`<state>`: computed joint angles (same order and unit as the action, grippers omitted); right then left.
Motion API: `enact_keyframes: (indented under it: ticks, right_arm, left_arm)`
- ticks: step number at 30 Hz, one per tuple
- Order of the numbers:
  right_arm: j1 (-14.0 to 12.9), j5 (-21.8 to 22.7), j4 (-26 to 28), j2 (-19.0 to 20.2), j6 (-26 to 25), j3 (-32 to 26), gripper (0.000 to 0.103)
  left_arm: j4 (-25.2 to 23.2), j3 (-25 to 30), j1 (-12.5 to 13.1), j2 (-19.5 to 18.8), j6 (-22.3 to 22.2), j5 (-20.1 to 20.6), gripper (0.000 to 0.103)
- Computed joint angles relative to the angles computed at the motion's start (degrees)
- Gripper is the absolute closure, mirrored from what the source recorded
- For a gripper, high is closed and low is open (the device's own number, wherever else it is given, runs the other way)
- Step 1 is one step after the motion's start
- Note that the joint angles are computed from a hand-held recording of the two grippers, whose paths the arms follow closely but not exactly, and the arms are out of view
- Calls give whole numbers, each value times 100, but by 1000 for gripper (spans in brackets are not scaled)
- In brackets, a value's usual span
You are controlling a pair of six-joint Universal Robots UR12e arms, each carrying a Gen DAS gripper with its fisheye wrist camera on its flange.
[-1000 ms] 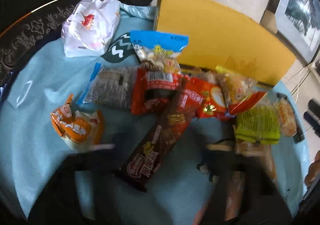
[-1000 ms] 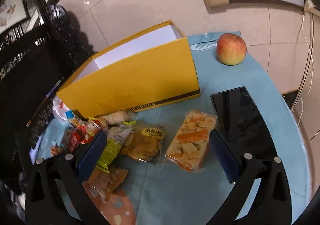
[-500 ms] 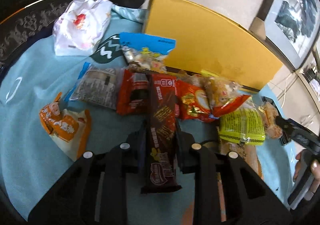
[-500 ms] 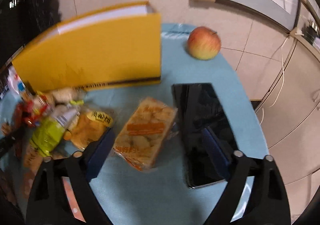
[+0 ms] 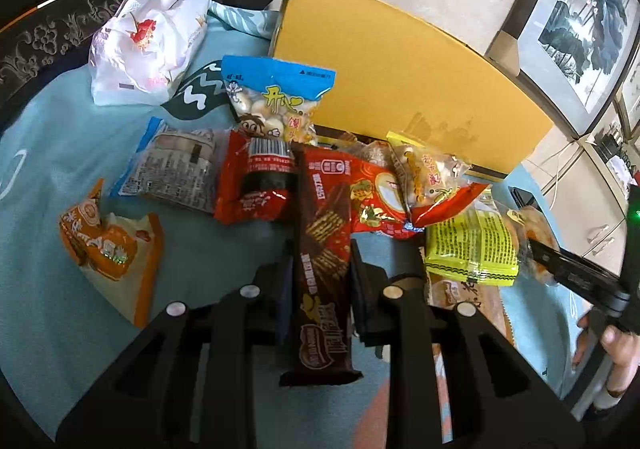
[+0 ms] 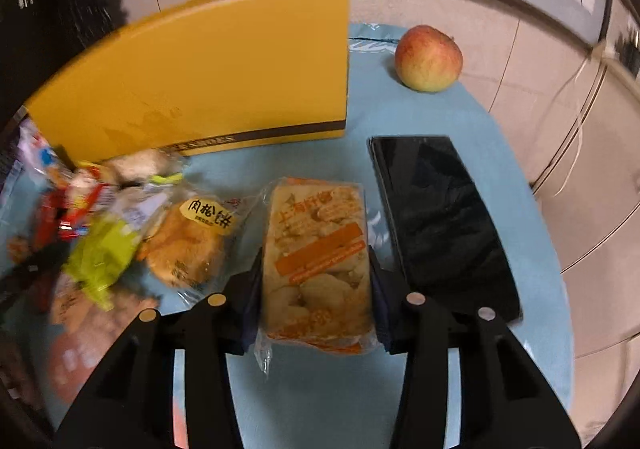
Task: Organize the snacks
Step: 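Grasp the brown chocolate wafer bar with left tool while right tool grasps the cracker pack, then lower both snacks into the yellow box and open both tools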
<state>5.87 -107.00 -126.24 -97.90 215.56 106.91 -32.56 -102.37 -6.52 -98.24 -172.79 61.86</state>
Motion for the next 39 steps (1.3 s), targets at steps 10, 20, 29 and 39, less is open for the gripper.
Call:
enact_keyframes:
  ticks: [10, 20, 29, 39]
  right_arm:
    - [65, 152, -743, -514, -82, 224, 58]
    - [-107, 498, -1841, -243, -849, -138, 57]
    - [-393, 512, -2047, 644, -1471, -1030, 57]
    - [-614, 523, -2077, 921, -922, -1082, 30]
  left_arm:
    - [322, -176, -74, 231, 181, 110, 79]
    - [395, 425, -283, 292, 107, 62, 79]
    - [-319, 1992, -680, -654, -336, 520, 79]
    - [-23, 2348, -943, -1005, -219, 1241, 2]
